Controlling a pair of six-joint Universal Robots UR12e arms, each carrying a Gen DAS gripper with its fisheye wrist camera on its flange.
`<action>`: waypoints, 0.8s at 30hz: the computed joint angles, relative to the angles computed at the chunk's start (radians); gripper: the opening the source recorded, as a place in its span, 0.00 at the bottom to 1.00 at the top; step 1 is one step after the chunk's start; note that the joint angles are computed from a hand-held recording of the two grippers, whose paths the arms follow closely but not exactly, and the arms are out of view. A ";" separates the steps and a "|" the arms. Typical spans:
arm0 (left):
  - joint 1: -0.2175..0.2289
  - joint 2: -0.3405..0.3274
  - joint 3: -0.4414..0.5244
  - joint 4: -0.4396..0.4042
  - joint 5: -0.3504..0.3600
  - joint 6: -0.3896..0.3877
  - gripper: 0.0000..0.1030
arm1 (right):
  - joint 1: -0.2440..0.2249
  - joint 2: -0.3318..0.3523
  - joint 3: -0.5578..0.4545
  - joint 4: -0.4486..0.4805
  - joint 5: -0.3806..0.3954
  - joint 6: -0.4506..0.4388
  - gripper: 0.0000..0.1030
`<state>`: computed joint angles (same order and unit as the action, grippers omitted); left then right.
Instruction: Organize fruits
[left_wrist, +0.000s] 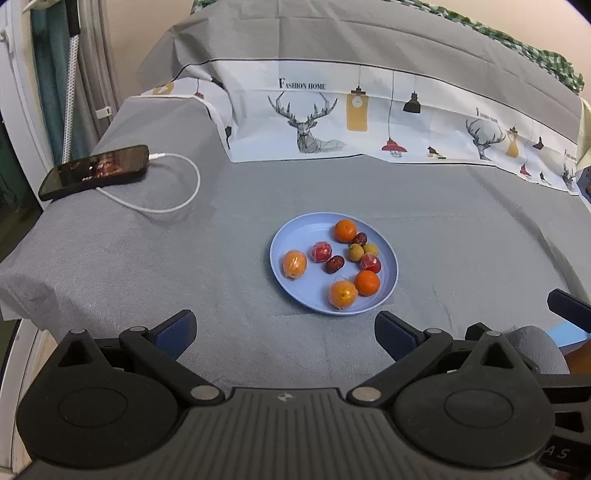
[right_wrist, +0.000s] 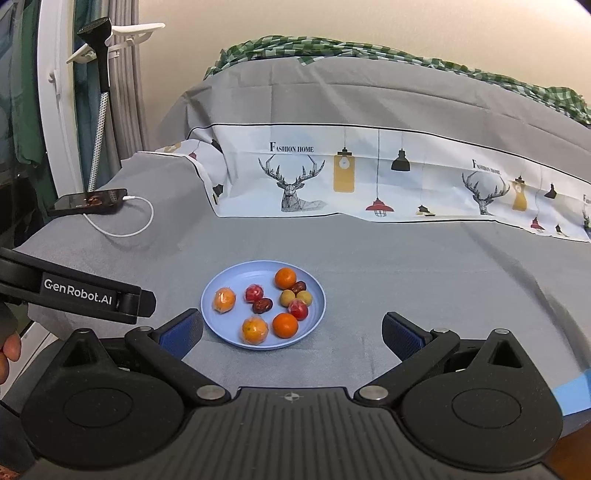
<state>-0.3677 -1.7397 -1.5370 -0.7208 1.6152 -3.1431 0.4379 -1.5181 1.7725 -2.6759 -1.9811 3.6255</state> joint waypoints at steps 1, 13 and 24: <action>-0.001 -0.001 0.001 0.005 0.004 0.003 1.00 | 0.001 0.000 0.000 0.001 -0.005 0.002 0.99; -0.005 -0.016 0.031 -0.030 0.024 -0.023 1.00 | 0.008 -0.003 0.010 -0.039 -0.035 -0.001 0.99; -0.017 -0.023 0.031 -0.023 0.096 0.000 1.00 | 0.004 0.005 0.004 -0.022 -0.029 0.016 0.99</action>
